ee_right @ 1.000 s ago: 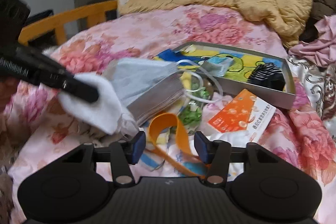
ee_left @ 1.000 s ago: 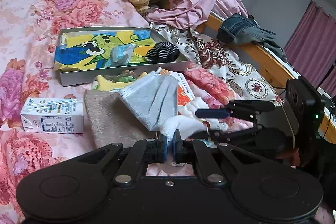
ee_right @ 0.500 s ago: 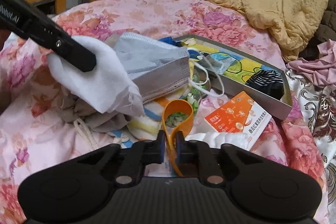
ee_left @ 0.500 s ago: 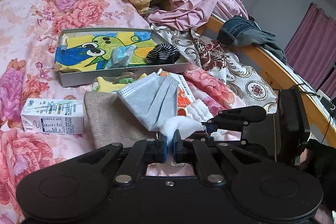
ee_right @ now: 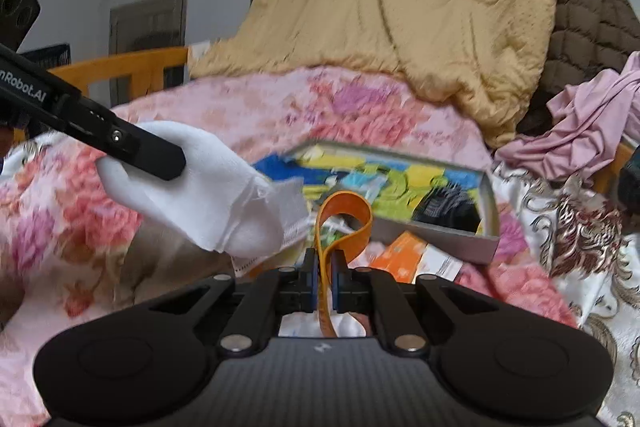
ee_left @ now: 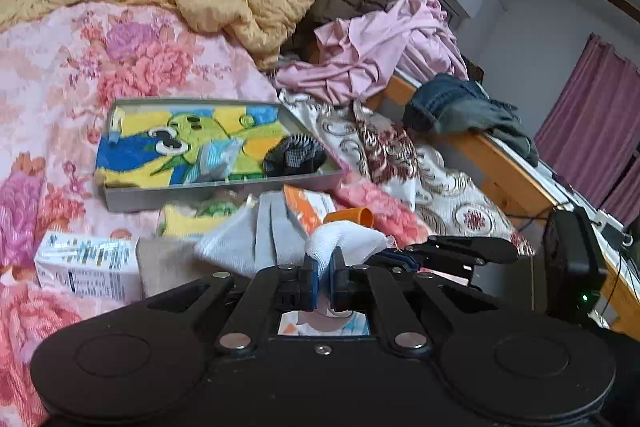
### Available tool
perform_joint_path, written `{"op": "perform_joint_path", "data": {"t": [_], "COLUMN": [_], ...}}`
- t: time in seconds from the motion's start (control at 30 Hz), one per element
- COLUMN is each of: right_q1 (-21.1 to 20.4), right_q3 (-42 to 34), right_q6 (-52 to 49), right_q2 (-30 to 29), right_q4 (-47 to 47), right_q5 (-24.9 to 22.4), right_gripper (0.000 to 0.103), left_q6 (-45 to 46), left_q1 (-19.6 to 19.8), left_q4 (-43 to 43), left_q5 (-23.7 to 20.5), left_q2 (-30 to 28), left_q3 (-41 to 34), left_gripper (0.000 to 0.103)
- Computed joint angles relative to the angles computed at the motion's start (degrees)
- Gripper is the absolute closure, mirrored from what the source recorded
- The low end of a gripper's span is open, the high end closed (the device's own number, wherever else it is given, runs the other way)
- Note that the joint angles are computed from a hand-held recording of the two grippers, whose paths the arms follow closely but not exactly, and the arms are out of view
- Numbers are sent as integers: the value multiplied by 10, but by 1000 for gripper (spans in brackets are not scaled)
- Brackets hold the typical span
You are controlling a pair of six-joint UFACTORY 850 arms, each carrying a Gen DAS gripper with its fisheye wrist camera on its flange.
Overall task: Organize soft objects
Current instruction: 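Lift and carry the white cloth and orange strap over the painted tray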
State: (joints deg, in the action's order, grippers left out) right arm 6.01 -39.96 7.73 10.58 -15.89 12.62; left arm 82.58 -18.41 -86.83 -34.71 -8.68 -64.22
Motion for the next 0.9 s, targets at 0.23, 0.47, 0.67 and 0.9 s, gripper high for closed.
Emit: {"op": "perform_joint_path", "data": {"t": [0.23, 0.47, 0.67, 0.9], "right_q1": [-16, -38, -60, -102], "right_q3": [-38, -123, -160, -184], "right_q6": [54, 108, 122, 271], "right_q2": [-30, -115, -170, -232], "right_q4": [-19, -37, -44, -181], "right_q5": [35, 47, 101, 165], "right_gripper": [96, 96, 96, 96], "left_q6": [22, 25, -8, -188], "left_q1": [-9, -1, 14, 19], "left_q4": [-45, -109, -104, 37], "left_q5": [33, 43, 22, 45], "left_q2": [-8, -83, -216, -367], "left_q3": [-22, -106, -254, -446], "left_gripper": [98, 98, 98, 98]}}
